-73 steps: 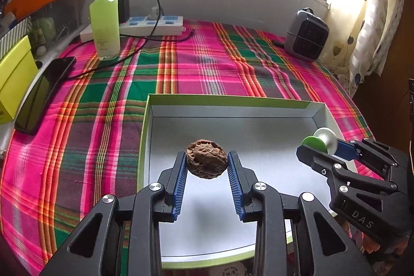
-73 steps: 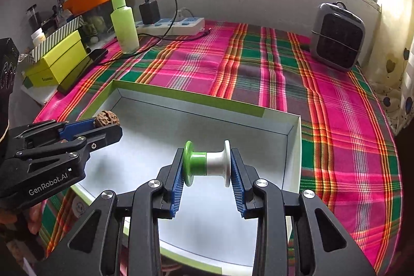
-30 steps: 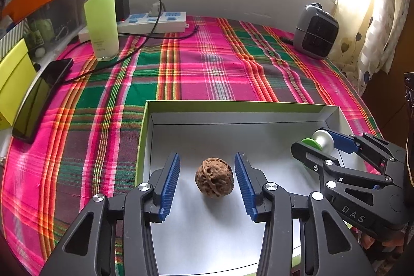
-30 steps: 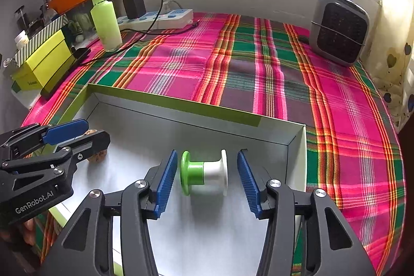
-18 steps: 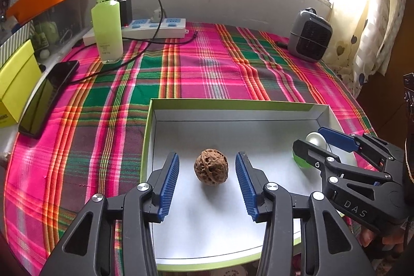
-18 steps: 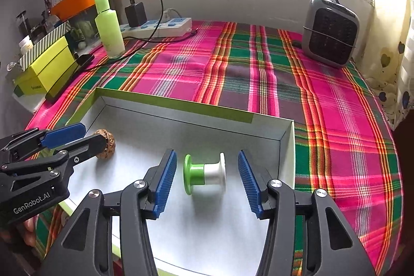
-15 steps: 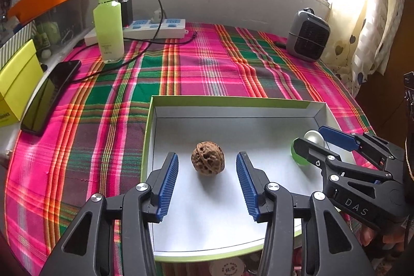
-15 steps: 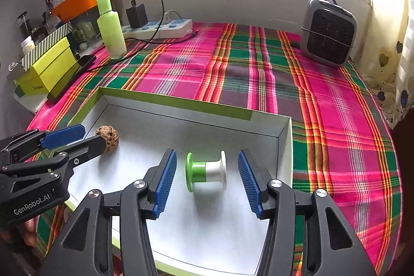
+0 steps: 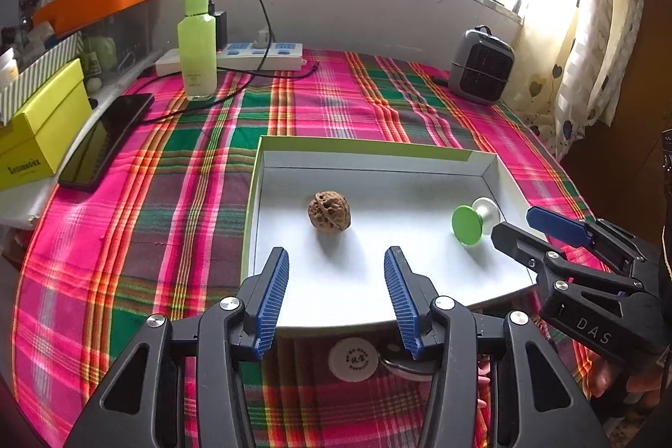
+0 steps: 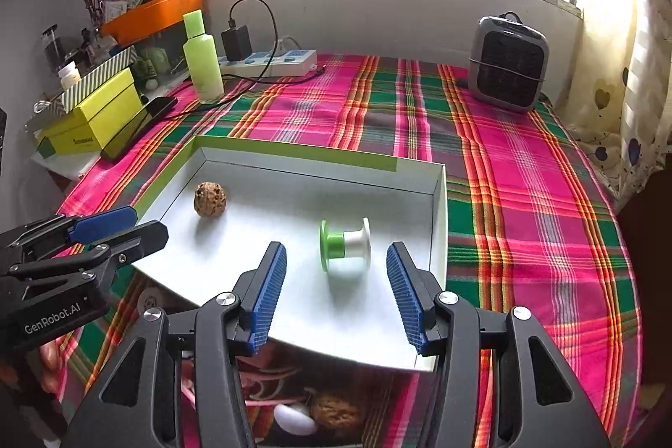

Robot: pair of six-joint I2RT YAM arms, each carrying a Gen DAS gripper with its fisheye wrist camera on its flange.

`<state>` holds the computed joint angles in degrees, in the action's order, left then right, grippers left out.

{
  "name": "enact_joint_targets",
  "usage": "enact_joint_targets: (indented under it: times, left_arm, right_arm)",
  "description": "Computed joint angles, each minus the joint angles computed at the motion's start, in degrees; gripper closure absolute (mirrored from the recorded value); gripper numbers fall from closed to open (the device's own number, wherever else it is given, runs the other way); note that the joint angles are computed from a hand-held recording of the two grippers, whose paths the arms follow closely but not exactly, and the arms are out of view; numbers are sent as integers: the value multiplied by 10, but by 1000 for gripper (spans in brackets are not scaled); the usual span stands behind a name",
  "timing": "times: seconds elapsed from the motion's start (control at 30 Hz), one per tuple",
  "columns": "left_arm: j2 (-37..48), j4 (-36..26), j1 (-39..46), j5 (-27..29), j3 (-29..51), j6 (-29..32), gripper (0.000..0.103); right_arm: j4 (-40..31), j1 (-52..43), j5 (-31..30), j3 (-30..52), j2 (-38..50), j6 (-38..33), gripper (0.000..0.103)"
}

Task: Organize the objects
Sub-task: 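Withdraw both grippers from the box toward the remaining objects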

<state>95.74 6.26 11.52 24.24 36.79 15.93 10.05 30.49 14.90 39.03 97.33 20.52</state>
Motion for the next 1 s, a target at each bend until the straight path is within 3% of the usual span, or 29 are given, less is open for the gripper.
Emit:
enact_joint_targets:
  times: [0.5,0.8,1.0]
  left_arm:
    - [-77,-17,71,55,-80,46,57]
    - [-69,-12,108,80,-115,88,57]
    - [-47,-4,109,79,-118,91,57]
  right_arm:
    - [9,69,55,-100,-98,53,52]
    - [8,106,83,-167,-145,112,52]
    - [-1,144,122,-176,-128,168,52]
